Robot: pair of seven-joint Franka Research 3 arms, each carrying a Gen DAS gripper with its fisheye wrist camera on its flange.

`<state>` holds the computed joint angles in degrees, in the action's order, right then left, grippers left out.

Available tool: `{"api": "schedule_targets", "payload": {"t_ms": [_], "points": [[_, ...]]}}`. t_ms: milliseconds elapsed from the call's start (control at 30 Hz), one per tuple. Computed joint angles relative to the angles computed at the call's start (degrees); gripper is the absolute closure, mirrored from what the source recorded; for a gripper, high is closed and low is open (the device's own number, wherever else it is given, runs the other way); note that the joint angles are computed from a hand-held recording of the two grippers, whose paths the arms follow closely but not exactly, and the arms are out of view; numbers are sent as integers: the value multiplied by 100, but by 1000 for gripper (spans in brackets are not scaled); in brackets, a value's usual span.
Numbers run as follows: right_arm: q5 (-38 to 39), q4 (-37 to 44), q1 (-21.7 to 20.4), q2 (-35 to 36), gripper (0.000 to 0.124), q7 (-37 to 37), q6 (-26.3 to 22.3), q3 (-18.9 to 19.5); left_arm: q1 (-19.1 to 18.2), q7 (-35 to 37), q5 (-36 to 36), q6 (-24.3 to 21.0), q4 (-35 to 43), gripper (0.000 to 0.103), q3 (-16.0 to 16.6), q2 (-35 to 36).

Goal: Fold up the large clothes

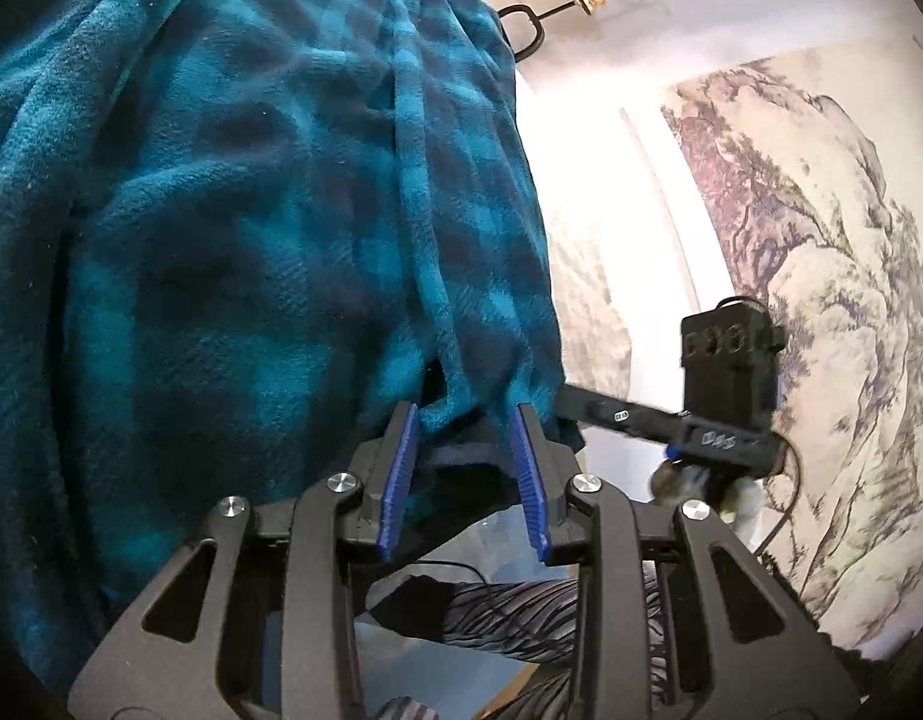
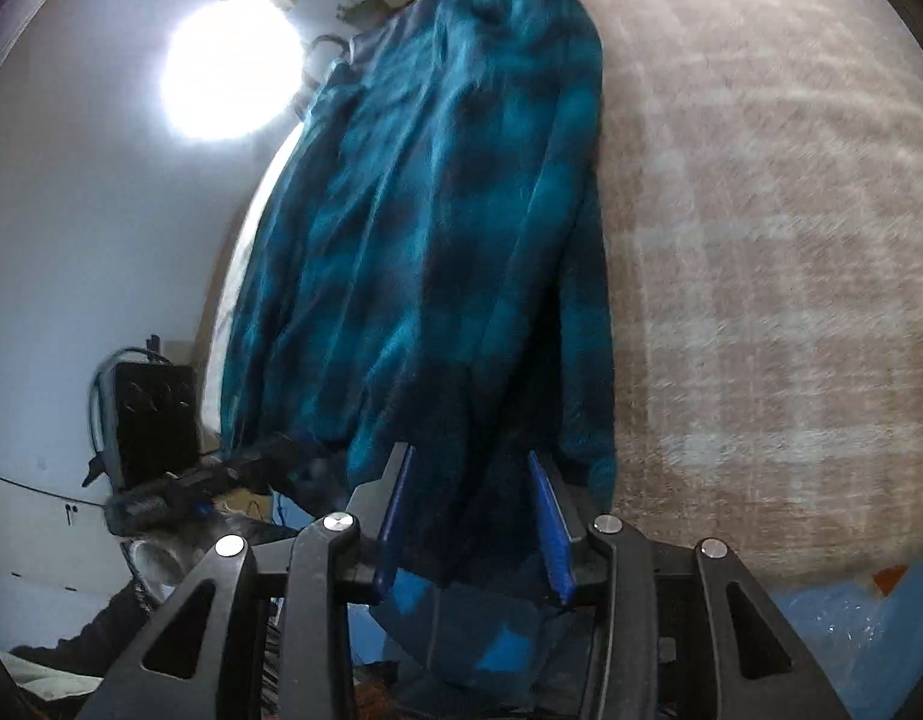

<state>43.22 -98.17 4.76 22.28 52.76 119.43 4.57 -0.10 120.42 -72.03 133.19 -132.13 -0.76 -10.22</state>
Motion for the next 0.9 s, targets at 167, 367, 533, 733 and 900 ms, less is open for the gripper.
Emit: {"api": "schedule_targets", "payload": {"t_ms": [167, 367, 533, 733, 900], "points": [[141, -11, -26, 63, 81, 25, -16, 45, -37, -83, 202, 30, 155, 78, -106, 179], [91, -39, 5, -115, 120, -80, -85, 42, 13, -245, -340, -291, 84, 97, 18, 58], [36, -163, -35, -439, 121, -56, 72, -110, -55, -283, 7, -132, 96, 99, -116, -18], [-418, -100, 81, -145, 121, 340, 192, -164, -218, -554, 563, 305, -55, 100, -218, -43], [-824, -176, 216, -171, 120, 226, 480, -111, -487, -294, 880, 841, 42, 100, -295, -364]]}}
